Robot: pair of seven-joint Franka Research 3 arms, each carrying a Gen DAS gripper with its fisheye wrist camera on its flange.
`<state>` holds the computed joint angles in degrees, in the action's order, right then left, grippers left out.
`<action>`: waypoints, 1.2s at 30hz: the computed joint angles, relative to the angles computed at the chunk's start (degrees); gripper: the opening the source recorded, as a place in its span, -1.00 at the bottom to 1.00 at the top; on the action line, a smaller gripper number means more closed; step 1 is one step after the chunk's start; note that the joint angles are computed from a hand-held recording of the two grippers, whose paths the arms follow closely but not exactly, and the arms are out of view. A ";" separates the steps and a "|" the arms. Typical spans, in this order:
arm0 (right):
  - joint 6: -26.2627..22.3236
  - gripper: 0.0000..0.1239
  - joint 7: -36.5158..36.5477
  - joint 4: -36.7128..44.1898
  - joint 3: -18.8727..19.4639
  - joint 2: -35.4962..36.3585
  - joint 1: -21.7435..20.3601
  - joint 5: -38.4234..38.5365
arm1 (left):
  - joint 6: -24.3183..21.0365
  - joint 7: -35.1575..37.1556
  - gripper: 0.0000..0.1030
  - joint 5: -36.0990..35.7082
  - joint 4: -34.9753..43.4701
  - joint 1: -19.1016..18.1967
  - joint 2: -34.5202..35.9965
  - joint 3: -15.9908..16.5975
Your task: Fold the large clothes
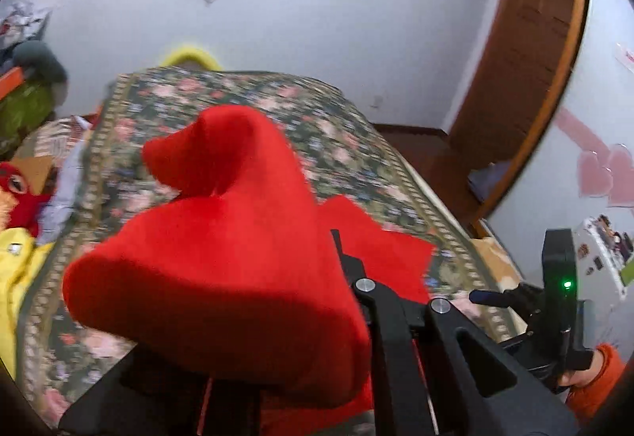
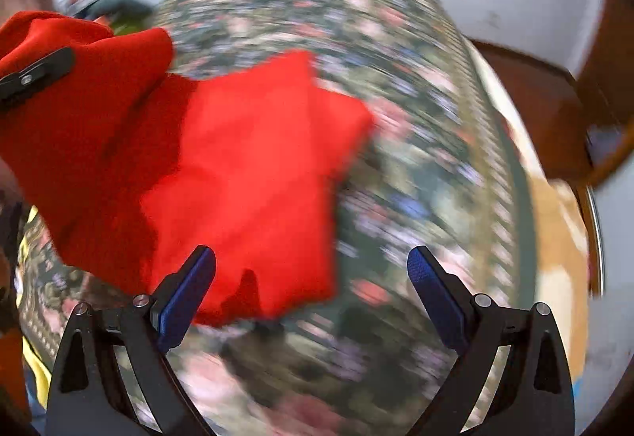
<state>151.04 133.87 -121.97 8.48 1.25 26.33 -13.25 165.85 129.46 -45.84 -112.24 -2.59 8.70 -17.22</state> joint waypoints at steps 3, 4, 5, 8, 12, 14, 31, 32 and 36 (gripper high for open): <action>1.90 0.56 0.53 -5.96 -0.45 -4.01 -1.23 5.17 | -0.99 -5.34 -0.85 5.78 1.59 -2.67 2.05 -0.07; 3.02 0.56 0.15 -8.08 -0.48 -5.44 -1.63 7.32 | -1.12 -7.86 -0.85 9.59 2.02 -3.96 2.98 0.07; 3.63 0.56 -0.40 -9.37 -0.44 -6.40 -2.06 8.91 | -1.66 -9.70 -0.86 12.52 2.41 -4.66 3.74 -0.03; 4.73 0.56 0.61 -12.30 0.47 -8.71 -3.62 9.51 | -5.22 -13.22 -0.86 20.80 3.73 -6.42 6.71 -0.91; 4.94 0.56 0.70 -15.22 1.42 -11.10 -4.67 11.52 | -9.53 -19.67 -0.85 32.86 3.72 -9.56 9.46 -0.03; 4.97 0.56 0.97 -16.52 1.85 -12.22 -5.11 12.15 | -11.76 -20.46 -0.85 34.92 3.78 -9.02 10.42 -0.77; 3.98 0.56 7.33 -18.19 7.66 -20.74 -10.40 6.25 | -18.06 0.48 0.21 13.65 -7.21 -5.46 -4.47 -2.23; 4.27 0.56 7.58 -17.92 7.90 -20.78 -10.39 5.79 | -17.62 1.47 0.22 12.26 -8.34 -5.72 -6.03 -1.36; 6.19 0.56 8.06 -16.45 8.78 -19.82 -10.12 4.24 | -14.31 2.28 0.38 9.70 -10.58 -7.01 -9.46 2.69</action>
<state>157.23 141.94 -138.42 17.25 -18.57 16.21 -9.01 151.54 131.74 -36.14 -122.82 -9.60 -0.76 -14.53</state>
